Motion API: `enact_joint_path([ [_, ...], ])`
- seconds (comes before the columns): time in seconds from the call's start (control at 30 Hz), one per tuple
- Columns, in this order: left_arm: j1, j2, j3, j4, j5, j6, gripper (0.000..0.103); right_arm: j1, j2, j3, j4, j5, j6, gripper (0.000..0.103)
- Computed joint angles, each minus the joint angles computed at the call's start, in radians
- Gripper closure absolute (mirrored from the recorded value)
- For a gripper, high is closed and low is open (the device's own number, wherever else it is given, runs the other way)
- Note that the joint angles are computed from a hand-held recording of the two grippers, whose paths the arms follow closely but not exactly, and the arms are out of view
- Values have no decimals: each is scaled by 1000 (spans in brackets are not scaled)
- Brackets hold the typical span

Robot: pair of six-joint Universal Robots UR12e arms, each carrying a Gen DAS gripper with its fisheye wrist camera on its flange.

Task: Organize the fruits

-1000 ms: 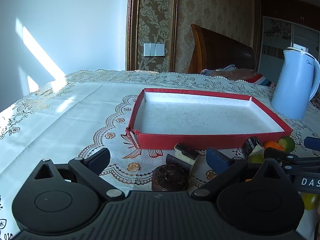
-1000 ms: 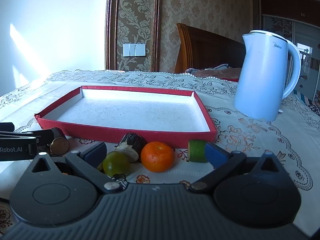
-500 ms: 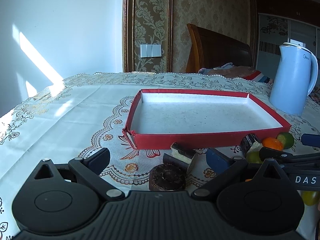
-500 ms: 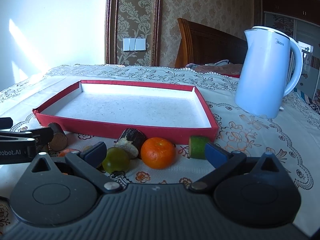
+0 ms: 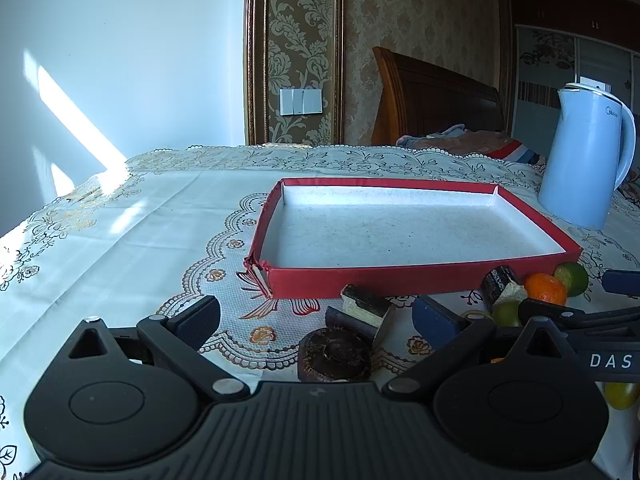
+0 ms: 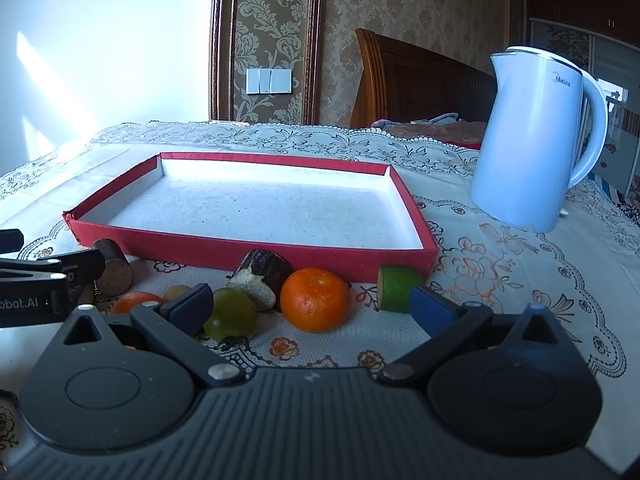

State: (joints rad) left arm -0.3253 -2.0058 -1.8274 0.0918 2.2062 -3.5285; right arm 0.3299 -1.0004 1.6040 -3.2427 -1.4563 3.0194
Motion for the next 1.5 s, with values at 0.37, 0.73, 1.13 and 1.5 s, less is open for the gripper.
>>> enact_joint_path([
  [0.37,2,2,-2,6,-12,5,0,-104,-48,67,-2,0,94,0],
  [0.73,3,4,-1,-7,-14,-1,0,-143,-109,124,133,256,56,7],
  [1.13,4,6,-1,-20,-20,-11,0,-101,-120,153,161,321,-101,23],
  [1.5,7,18,-16,4,-18,-20,0,-78,-118,155,147,311,-190,61],
])
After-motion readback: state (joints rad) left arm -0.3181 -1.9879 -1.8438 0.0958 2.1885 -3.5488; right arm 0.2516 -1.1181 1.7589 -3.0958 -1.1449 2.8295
